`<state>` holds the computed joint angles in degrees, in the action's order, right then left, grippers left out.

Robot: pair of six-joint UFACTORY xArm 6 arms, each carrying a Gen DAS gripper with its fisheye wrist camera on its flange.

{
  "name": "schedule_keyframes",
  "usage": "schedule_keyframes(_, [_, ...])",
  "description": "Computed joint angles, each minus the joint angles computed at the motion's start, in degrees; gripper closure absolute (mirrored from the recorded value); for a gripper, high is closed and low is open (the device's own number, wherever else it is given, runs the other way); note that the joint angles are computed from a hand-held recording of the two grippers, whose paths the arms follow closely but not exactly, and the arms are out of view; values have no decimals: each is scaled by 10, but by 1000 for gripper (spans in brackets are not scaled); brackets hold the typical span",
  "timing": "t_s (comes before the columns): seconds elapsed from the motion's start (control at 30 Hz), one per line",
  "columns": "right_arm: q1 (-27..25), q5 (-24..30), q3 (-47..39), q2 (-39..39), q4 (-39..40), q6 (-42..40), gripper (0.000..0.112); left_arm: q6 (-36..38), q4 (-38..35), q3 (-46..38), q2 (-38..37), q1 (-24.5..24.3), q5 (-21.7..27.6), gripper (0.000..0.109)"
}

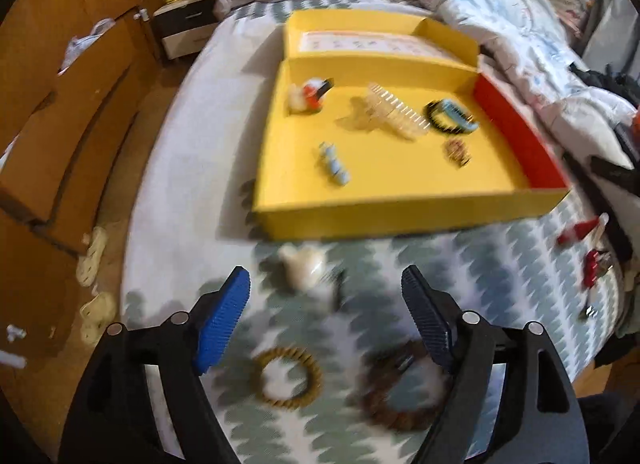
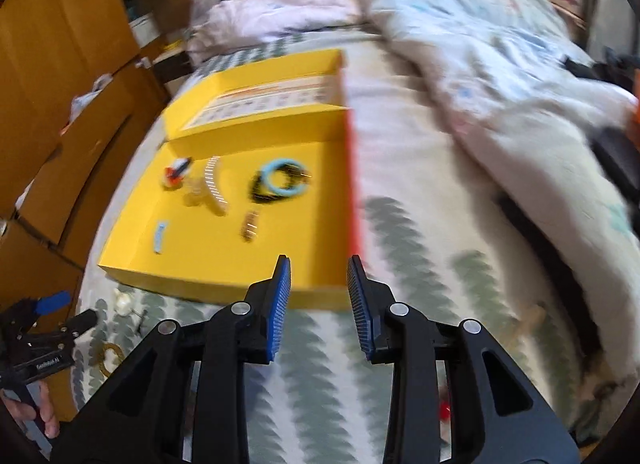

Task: Organize jewelry
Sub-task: 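Open both tools to drop the hair tie and watch on the bedspread, then move both open tools back into the yellow box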

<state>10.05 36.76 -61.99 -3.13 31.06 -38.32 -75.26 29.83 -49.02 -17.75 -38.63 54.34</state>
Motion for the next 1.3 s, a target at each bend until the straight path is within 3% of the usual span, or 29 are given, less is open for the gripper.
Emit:
schedule_keyframes(0.07, [31,-24,-19,29,-29,19,79,22,-18,-28,31,20,-8,30])
schedule_keyframes(0.2, [64,-37,-66,84,-3,0,79,72,-66,-59,64,68,-61,30])
schedule_keyframes(0.37, [81,23,-180,181,-27,46,79,135,-136,-100,116,137,-89,30])
schedule_keyframes(0.57, [95,57,-266,248,-70,82,79,194,-206,-133,171,190,-118,30])
schedule_keyframes(0.87, [97,91,-329,303,-106,105,79,294,-272,-178,223,188,-97,30])
schedule_keyframes(1.07, [95,108,-341,311,-126,116,79,294,-276,-193,233,181,-50,30])
schedule_keyframes(1.3, [96,116,-354,321,-138,116,79,314,-304,-193,242,179,-47,30])
